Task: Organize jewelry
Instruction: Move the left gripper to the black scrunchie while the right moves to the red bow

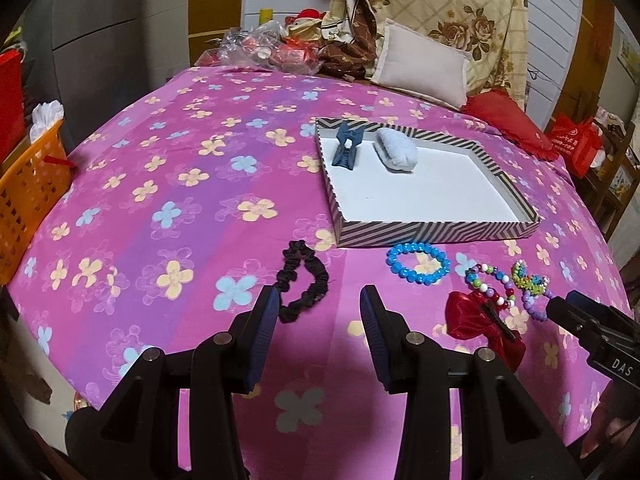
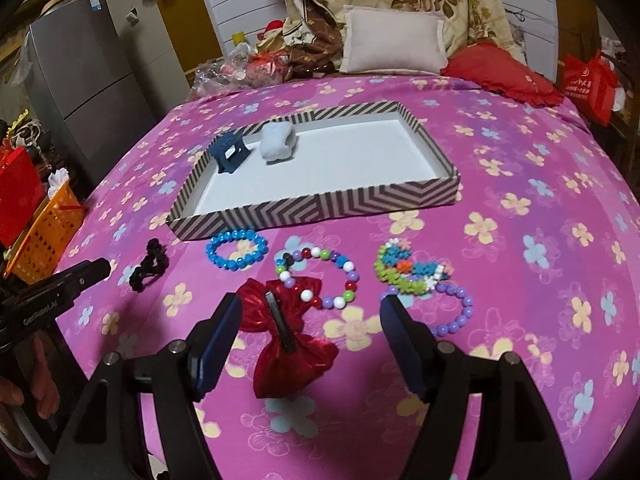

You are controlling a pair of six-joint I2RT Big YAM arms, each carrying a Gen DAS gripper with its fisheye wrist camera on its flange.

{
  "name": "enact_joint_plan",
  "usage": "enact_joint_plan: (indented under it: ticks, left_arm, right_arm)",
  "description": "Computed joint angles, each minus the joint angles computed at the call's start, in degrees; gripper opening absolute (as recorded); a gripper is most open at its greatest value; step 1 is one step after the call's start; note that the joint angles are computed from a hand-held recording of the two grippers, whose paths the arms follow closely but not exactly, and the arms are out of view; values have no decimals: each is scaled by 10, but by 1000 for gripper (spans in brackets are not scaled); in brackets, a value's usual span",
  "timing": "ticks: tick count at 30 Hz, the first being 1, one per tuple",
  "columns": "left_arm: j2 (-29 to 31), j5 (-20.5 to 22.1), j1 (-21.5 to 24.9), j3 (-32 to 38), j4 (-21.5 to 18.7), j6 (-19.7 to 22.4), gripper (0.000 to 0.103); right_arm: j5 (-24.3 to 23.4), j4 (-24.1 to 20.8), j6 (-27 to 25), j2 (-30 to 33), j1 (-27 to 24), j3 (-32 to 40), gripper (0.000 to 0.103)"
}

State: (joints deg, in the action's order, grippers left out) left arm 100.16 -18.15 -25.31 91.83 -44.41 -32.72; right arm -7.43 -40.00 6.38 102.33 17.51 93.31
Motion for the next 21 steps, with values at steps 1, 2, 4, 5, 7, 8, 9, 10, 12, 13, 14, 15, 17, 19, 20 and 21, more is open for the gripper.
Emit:
enact_joint_plan:
  ticks: [1, 2, 4, 5, 7, 8, 9, 10, 12, 13, 14, 15, 17, 19, 20, 21]
  left_arm:
    - [0, 2, 0, -1, 1, -1, 31]
    - [1, 4, 0, -1, 1, -2, 31]
    - [2, 5, 1, -1, -1, -6, 31]
    - [2, 7, 2, -2, -1, -8, 31]
    - [2, 6, 3, -4, 1, -10, 31]
    - [2, 6, 3, -5, 1, -11, 31]
    - [2, 5, 4, -5, 0, -13, 31]
    - [2, 6, 5, -6, 0, -14, 31]
    - [3, 8, 6, -6, 0, -17, 31]
    - [3, 9, 6, -6, 0, -17, 31]
    - [4, 10, 7, -6, 0, -18, 31]
    - [4, 10, 7, -7, 0, -17, 31]
    - [5, 12, 9, -8, 1, -18, 31]
    - [6, 17, 11, -11, 2, -22, 31]
    - [6, 21, 14, -13, 2, -26, 31]
    - [6, 25, 15, -14, 3, -28, 31]
  right_arm:
    - [2, 0, -1, 0, 0, 0, 75]
    - [3, -2, -1, 1, 0, 1, 76]
    - [3, -3, -1, 2, 0, 3, 76]
    - [3, -4, -1, 2, -1, 2, 77]
    - [5, -5, -1, 4, -1, 4, 77]
    - [5, -6, -1, 5, -1, 5, 77]
    - [4, -7, -1, 6, -1, 6, 77]
    - [5, -6, 0, 5, -1, 5, 77]
    - [7, -6, 0, 6, 0, 4, 77]
    - [9, -7, -1, 6, 0, 5, 77]
    - [10, -8, 0, 7, 0, 6, 77]
    - [11, -9, 0, 8, 0, 6, 77]
    - [11, -10, 1, 9, 0, 7, 77]
    - [11, -11, 0, 10, 0, 7, 77]
    - [10, -13, -1, 11, 0, 7, 77]
    - [10, -14, -2, 12, 0, 8, 77]
